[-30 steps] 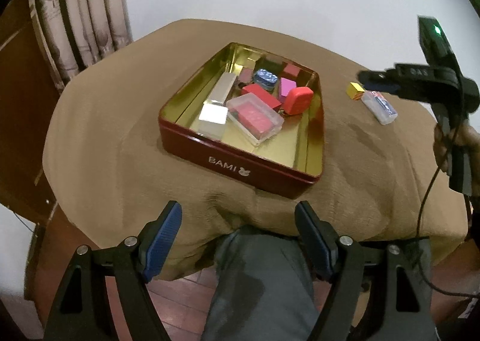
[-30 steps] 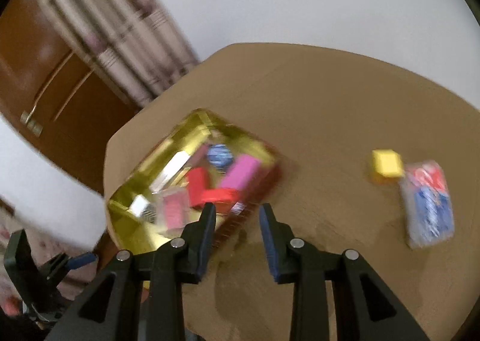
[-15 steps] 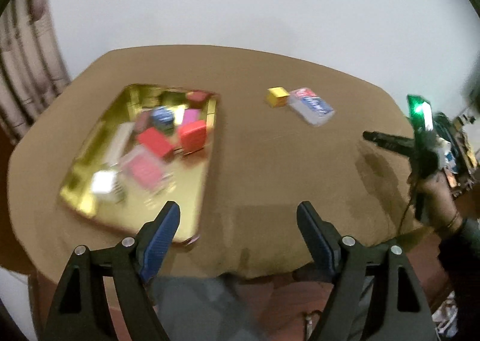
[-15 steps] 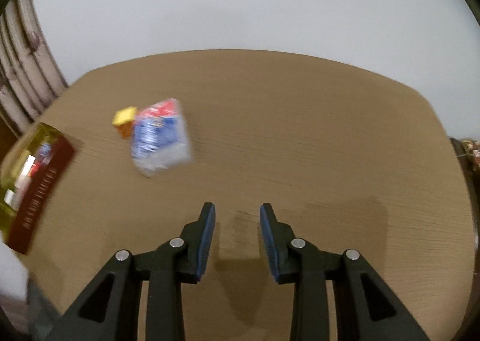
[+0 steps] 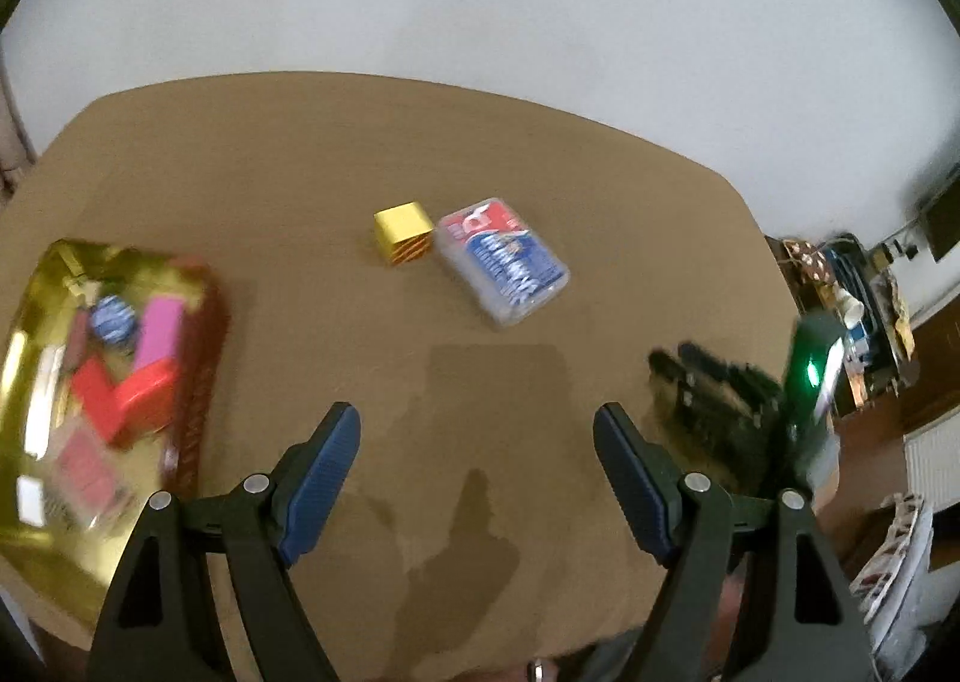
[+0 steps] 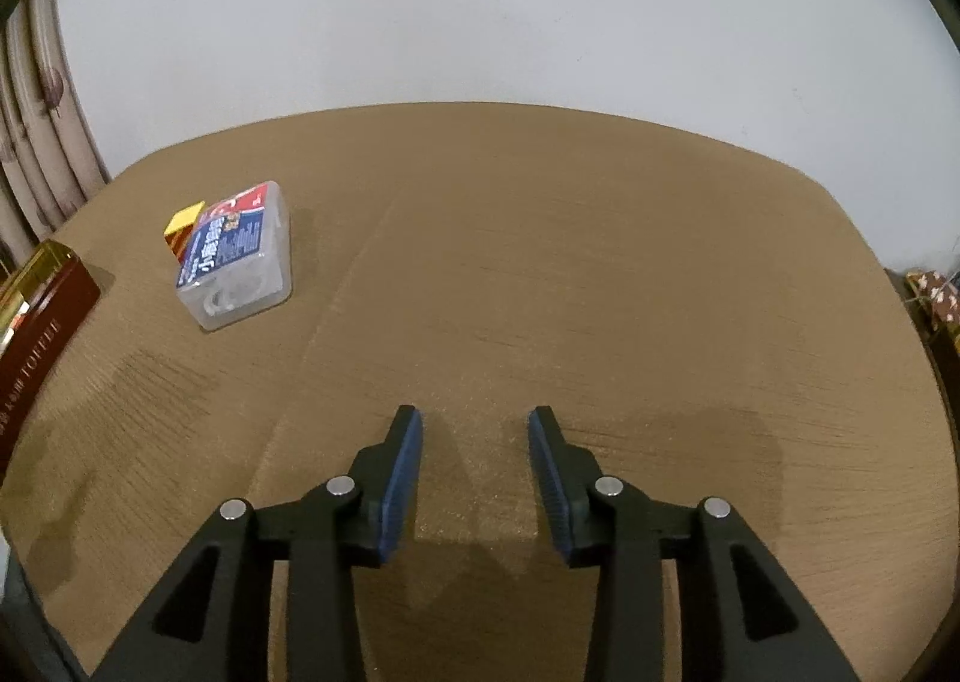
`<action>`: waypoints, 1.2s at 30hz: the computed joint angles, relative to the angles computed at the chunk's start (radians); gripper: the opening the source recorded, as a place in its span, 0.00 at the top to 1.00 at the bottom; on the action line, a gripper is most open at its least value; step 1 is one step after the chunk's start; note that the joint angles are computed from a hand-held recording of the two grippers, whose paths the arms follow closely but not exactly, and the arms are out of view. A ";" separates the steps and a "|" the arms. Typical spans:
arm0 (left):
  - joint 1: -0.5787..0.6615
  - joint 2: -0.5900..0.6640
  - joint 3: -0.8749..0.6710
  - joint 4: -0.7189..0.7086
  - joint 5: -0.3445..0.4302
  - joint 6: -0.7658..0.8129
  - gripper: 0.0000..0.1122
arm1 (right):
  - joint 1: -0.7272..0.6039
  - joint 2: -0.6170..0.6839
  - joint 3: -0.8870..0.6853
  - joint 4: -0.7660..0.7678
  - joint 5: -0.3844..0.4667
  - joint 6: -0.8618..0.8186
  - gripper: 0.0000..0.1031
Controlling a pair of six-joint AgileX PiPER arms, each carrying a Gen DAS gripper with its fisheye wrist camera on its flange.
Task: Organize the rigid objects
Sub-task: 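Reach the left gripper to the clear floss box and grasp it, then carry the floss box into the tin and open the left gripper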
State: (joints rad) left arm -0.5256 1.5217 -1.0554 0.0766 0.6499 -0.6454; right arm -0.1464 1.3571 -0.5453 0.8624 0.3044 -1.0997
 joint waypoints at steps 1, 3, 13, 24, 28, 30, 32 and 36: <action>0.001 0.060 -0.060 -0.013 0.000 -0.001 0.32 | -0.018 0.013 -0.005 0.050 0.012 -0.053 0.59; -0.002 0.154 -0.162 -0.007 0.018 -0.021 0.32 | -0.069 0.033 -0.015 0.149 0.061 -0.152 0.57; 0.035 0.522 -0.565 -0.014 0.169 -0.128 0.32 | -0.267 0.138 -0.079 0.337 0.269 -0.421 0.55; 0.049 0.687 -0.738 -0.014 0.247 -0.176 0.33 | -0.383 0.129 -0.080 0.318 0.417 -0.476 0.54; 0.039 0.711 -0.747 0.005 0.258 -0.205 0.44 | -0.363 0.083 -0.063 0.292 0.422 -0.419 0.54; 0.019 0.722 -0.766 0.046 0.282 -0.220 0.46 | -0.362 0.065 -0.071 0.268 0.432 -0.382 0.54; 0.002 0.715 -0.756 0.068 0.282 -0.237 0.47 | -0.368 0.067 -0.075 0.262 0.437 -0.377 0.54; -0.036 0.652 -0.672 0.051 0.232 -0.210 0.47 | -0.321 0.075 -0.092 0.234 0.399 -0.318 0.54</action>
State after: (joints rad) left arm -0.5621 2.1732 -1.7277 0.1273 0.8816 -0.8555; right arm -0.4671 1.4323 -0.6378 1.0965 0.7035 -1.4173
